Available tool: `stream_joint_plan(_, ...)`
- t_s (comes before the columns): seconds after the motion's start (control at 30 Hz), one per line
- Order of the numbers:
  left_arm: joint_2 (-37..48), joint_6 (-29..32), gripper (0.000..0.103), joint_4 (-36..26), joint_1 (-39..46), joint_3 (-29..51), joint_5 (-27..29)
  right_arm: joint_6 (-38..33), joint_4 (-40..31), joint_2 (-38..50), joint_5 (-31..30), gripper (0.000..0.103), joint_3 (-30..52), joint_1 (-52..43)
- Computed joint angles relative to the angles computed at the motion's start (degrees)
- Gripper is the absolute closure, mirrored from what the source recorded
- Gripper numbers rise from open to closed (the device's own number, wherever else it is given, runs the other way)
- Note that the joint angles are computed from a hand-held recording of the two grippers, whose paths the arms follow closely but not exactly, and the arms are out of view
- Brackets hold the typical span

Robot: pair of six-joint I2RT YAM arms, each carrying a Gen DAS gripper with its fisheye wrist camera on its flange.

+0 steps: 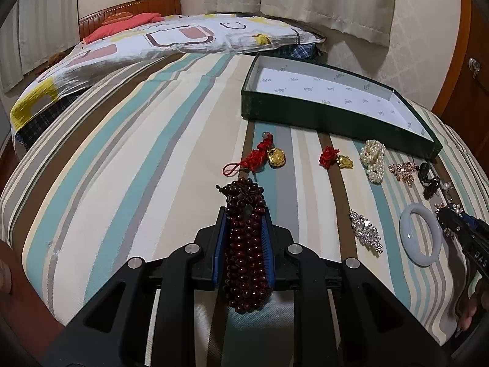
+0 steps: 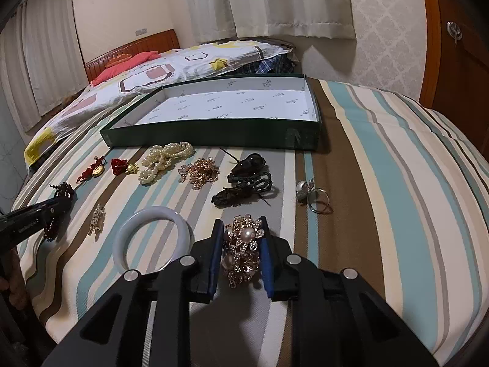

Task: Organize jewelry
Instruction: 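Carry the bead bracelet and brooch into the green box and open both tools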

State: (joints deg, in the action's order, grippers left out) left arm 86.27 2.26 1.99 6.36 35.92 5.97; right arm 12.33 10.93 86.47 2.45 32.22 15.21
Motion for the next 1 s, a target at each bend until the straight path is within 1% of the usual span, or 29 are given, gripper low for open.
stream_joint_plan(0.13,-1.7,0.0,0.083,1.3,-0.3,-1.0,-0.5,0.8,0.7,-1.9,0.6,0.08,-1.1,0.1)
stream_joint_plan(0.37,-6.2,-0.3,0.083,1.1,-1.1,-1.1,-0.7,1.0,-0.7,-6.0,1.5,0.08,-0.7,0.5)
stream_joint_plan(0.57,-9.4,-1.6,0.083,-0.6,-2.7,1.7,0.1,0.6,-1.6,-7.4,1.3,0.08,1.7,-0.3)
stream_joint_plan(0.77,-6.5,-3.2,0.083,-0.2,-5.1,7.1,-0.4,-0.5,-1.1,-4.2,0.2,0.08,7.1,-2.9)
stream_joint_plan(0.87,-3.2,-3.8,0.083,0.9,-6.6,10.5,-1.6,-1.4,-0.2,-1.7,0.0,0.08,10.1,-3.7)
stream_joint_plan(1.0,2.7,-4.4,0.083,2.1,-8.2,16.1,-3.0,-2.4,1.3,4.0,-1.0,0.08,15.7,-5.2)
